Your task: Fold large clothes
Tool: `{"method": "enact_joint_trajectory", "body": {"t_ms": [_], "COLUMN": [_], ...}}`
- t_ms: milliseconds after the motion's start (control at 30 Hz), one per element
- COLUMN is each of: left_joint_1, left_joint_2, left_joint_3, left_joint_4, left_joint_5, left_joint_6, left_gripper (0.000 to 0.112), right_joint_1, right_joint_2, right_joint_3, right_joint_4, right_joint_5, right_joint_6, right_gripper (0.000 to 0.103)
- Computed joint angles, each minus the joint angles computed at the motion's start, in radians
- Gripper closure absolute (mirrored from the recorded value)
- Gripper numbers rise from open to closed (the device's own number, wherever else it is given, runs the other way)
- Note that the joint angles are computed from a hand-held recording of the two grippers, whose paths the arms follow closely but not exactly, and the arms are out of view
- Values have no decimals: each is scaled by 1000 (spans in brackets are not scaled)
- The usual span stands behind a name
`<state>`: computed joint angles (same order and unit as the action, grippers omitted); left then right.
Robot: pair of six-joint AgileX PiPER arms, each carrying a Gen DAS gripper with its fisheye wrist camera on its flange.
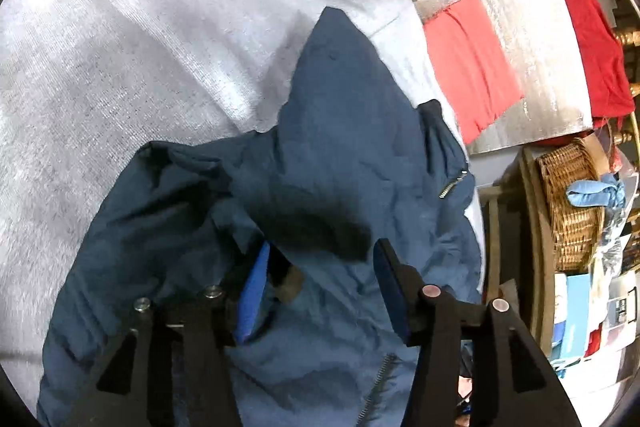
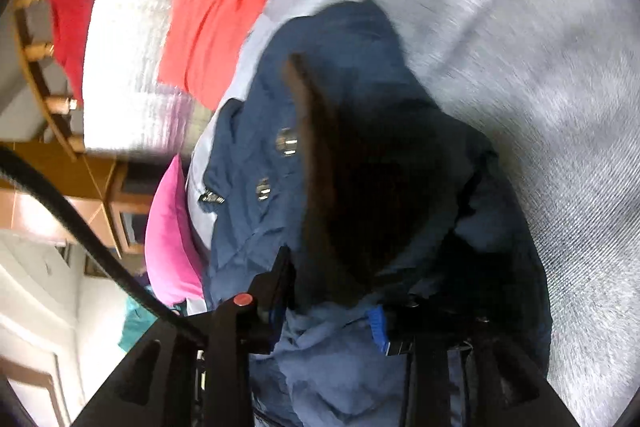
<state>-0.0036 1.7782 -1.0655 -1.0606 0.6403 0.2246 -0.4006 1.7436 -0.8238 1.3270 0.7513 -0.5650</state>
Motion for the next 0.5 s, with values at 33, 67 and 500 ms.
{"method": "enact_joint_trajectory", "body": {"t_ms": [33,67,500], "left_joint_1": [1,6,-103], "left_joint_2": [14,31,-2], "left_joint_3": [-2,3,-77], "left_joint_4": [-9,-53,355], "left_joint_5": [4,13,-16], "left_joint_6": [9,47,-268], "left_gripper": [68,76,87], "right_joint_1": [3,12,185], "right_joint_2": [6,1,-90], "right_joint_3": [3,0,-102], "right_joint_4": [19,11,-486], "right_joint_5": [-6,-20,-189], "right_joint_6": [-22,-21,312], "right_gripper": [67,69,79]}}
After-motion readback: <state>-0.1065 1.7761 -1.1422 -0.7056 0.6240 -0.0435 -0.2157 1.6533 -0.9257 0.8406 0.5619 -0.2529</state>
